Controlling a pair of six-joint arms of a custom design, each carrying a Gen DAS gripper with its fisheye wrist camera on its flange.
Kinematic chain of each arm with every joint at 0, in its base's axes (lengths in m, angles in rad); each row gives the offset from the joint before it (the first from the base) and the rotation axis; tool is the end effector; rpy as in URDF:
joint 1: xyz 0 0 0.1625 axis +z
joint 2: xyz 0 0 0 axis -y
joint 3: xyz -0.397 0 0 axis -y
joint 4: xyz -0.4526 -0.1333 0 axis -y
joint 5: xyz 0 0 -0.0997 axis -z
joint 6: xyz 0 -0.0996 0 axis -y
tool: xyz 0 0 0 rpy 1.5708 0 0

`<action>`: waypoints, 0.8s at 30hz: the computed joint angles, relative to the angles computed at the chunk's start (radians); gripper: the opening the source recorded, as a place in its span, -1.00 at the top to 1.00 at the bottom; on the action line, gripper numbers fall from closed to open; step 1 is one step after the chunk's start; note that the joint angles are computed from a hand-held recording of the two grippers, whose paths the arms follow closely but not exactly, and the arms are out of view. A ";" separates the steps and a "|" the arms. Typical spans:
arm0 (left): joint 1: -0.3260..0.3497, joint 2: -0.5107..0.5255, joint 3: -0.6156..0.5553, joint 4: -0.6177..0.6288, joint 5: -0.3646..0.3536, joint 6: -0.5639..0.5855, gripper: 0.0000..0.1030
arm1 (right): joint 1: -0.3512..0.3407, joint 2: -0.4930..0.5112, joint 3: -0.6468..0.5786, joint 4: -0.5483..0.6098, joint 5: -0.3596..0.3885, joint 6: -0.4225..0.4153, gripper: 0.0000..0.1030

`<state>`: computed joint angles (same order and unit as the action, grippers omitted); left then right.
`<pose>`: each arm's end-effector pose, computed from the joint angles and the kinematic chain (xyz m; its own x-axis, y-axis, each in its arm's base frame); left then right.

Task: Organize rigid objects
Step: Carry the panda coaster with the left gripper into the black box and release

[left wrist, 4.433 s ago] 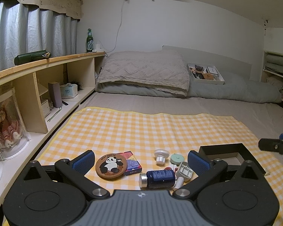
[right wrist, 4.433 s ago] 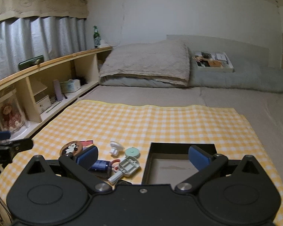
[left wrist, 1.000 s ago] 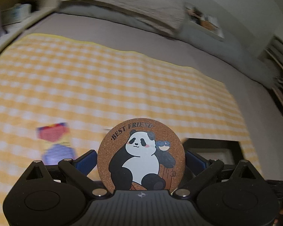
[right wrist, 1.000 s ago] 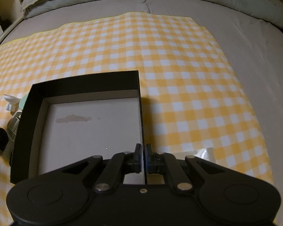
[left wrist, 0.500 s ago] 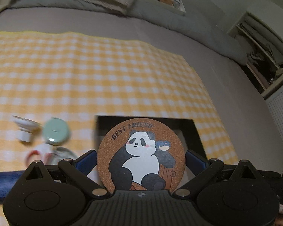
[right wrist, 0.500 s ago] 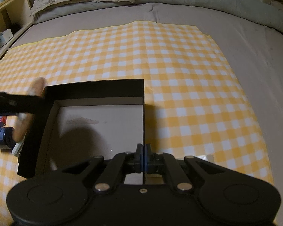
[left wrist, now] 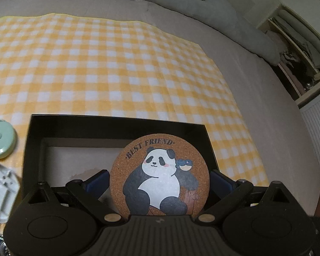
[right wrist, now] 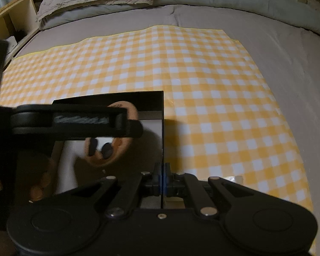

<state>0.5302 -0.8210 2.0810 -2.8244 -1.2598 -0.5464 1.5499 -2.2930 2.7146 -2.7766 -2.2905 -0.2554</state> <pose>-0.3555 -0.3982 -0.0733 -0.8582 0.4398 -0.2648 0.4878 0.8594 -0.1535 0.0619 -0.2754 0.2926 -0.7218 0.2867 0.6299 -0.1732 0.8064 -0.5655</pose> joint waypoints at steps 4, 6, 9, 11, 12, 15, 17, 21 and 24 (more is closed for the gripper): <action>0.014 0.041 -0.018 -0.050 -0.006 -0.004 -0.92 | 0.003 -0.003 0.003 0.003 0.002 0.005 0.96; 0.028 0.056 -0.024 -0.067 -0.025 -0.015 -0.96 | 0.001 -0.001 0.004 0.001 0.003 0.001 0.96; 0.030 0.061 -0.027 -0.065 -0.015 -0.018 -0.98 | -0.004 0.001 0.003 0.003 0.007 0.008 0.96; 0.030 0.050 -0.017 -0.059 -0.010 -0.011 -0.98 | -0.006 0.001 0.003 0.003 0.010 0.011 0.96; 0.030 0.044 -0.014 -0.051 -0.008 -0.009 -0.98 | -0.005 0.002 0.003 0.003 0.009 0.012 0.96; 0.028 0.024 -0.006 -0.027 -0.004 -0.003 -0.98 | -0.004 0.002 0.001 0.008 0.009 0.013 0.96; 0.024 0.004 0.003 -0.012 -0.001 0.001 -0.98 | -0.005 0.000 0.001 0.010 0.012 0.014 0.96; 0.008 -0.023 0.018 0.012 0.006 0.024 -0.98 | -0.009 -0.003 0.002 0.015 0.018 0.027 0.96; -0.005 -0.039 0.027 0.023 0.011 0.042 -0.99 | -0.009 0.005 0.000 0.014 0.014 0.033 0.96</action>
